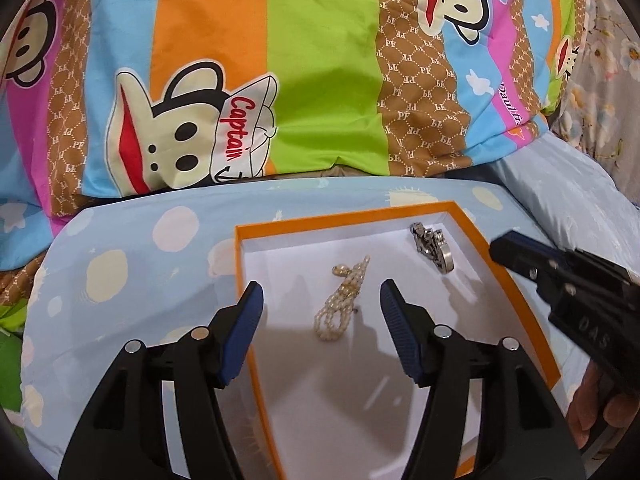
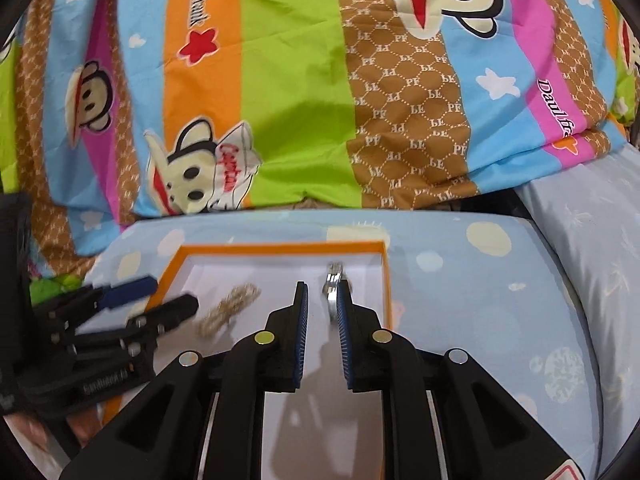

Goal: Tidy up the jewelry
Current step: 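Grasp the black bead bracelet with the left tool while the right grasps the gold watch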

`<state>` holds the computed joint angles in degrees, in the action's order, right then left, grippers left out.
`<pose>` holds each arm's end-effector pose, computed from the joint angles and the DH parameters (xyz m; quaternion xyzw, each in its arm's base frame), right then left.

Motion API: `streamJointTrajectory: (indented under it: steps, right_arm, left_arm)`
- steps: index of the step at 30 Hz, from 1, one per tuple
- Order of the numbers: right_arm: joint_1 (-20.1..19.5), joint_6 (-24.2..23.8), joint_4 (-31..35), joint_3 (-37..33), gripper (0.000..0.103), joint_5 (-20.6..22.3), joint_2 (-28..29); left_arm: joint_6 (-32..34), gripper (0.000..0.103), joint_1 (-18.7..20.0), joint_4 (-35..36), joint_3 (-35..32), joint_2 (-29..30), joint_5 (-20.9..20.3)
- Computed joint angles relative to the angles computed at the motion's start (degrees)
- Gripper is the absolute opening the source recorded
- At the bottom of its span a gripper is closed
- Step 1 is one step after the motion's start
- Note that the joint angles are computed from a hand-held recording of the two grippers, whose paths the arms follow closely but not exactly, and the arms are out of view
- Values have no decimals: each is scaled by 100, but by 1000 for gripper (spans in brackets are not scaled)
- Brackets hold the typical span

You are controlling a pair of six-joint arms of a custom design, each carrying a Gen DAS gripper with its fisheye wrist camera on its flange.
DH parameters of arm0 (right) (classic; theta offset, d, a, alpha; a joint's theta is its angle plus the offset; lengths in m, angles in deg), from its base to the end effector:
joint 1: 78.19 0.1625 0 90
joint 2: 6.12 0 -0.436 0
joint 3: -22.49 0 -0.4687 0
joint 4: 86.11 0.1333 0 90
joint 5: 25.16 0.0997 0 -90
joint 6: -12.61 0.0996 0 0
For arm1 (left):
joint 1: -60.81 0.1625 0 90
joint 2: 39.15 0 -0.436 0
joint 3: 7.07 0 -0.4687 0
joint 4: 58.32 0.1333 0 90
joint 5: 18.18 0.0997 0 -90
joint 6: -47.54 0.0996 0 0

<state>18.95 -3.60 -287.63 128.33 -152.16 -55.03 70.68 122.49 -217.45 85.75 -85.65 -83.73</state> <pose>0.1554 -0.6506 0.1335 0.0280 -0.8547 0.4112 0.3155 -0.2026 -0.7438 0.0949 0.3782 0.8812 -0.2024 0.1986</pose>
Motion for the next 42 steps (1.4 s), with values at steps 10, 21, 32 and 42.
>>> streamJointTrajectory:
  steps: [10, 21, 32, 42]
  right_arm:
    - [195, 438, -209, 558, 15, -170, -61]
    - [648, 782, -1151, 1417, 15, -713, -240]
    - [842, 1452, -1607, 1906, 30, -1247, 68]
    - [1070, 1940, -1400, 2075, 30, -1341, 262]
  left_arm:
    - [151, 59, -113, -409, 861, -672, -23]
    - [-14, 59, -168, -514, 1690, -1392, 2]
    - [-133, 59, 23, -773, 2467, -1979, 204]
    - [-489, 59, 244, -428, 2775, -2332, 125]
